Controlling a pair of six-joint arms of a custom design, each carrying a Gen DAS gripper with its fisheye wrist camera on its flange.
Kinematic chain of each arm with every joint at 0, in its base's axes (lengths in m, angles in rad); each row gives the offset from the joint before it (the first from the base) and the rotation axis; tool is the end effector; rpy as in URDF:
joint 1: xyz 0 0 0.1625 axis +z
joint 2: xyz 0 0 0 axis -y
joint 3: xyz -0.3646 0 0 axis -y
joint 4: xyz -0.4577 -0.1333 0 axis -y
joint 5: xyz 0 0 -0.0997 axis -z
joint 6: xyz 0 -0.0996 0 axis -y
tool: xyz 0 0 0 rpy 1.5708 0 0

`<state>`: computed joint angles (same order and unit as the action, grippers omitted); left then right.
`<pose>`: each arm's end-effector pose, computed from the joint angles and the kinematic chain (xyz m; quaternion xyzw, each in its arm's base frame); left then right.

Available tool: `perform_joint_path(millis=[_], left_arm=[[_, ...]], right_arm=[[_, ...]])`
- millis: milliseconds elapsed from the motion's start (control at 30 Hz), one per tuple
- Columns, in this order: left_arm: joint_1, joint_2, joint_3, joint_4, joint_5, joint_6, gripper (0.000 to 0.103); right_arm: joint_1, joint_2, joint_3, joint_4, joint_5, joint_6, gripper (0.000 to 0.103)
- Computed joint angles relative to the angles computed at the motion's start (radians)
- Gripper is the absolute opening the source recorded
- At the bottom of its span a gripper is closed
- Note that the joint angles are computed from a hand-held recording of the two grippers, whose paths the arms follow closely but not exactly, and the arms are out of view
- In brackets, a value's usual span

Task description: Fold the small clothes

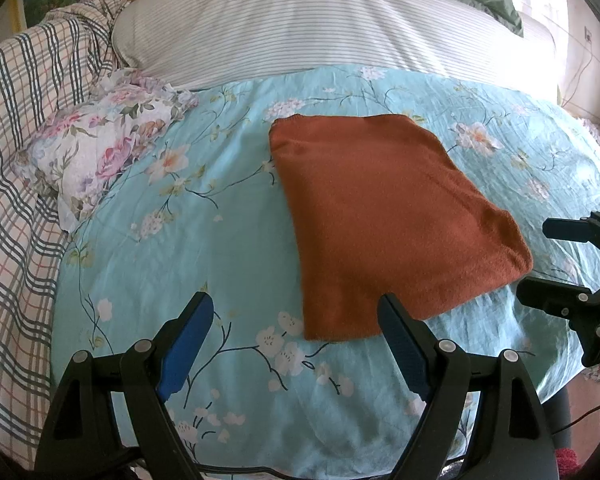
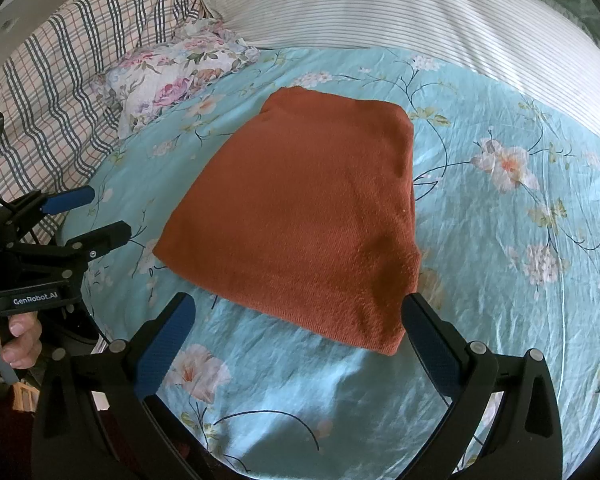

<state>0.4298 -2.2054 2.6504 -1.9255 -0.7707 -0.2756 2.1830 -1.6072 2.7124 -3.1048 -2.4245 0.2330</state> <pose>-0.1783 -0.3070 0.1810 0.4018 0.8279 -0.2215 0.3225 0.2259 -0.2203 0.0998 0.0811 -0.8901 0.3425 0.2895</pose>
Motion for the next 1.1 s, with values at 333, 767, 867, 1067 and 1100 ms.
perform_joint_path(millis=[333, 767, 867, 1067, 1100], left_arm=[[0.000, 0.009, -0.003, -0.012, -0.001, 0.012, 0.085], [0.001, 0.018, -0.008, -0.017, -0.002, 0.013, 0.085], [0.000, 0.018, -0.008, -0.017, -0.003, 0.012, 0.085], [0.007, 0.038, -0.013, -0.044, -0.006, 0.029, 0.085], [0.013, 0.047, -0.016, -0.056, -0.009, 0.035, 0.085]], right_arm=[[0.003, -0.002, -0.001, 0.004, -0.002, 0.005, 0.103], [0.002, -0.014, -0.001, 0.011, -0.001, 0.001, 0.103], [0.001, -0.017, 0.000, 0.013, -0.001, -0.002, 0.103], [0.001, -0.015, -0.005, 0.004, -0.007, -0.009, 0.103], [-0.003, -0.018, -0.005, -0.003, -0.007, -0.019, 0.103]])
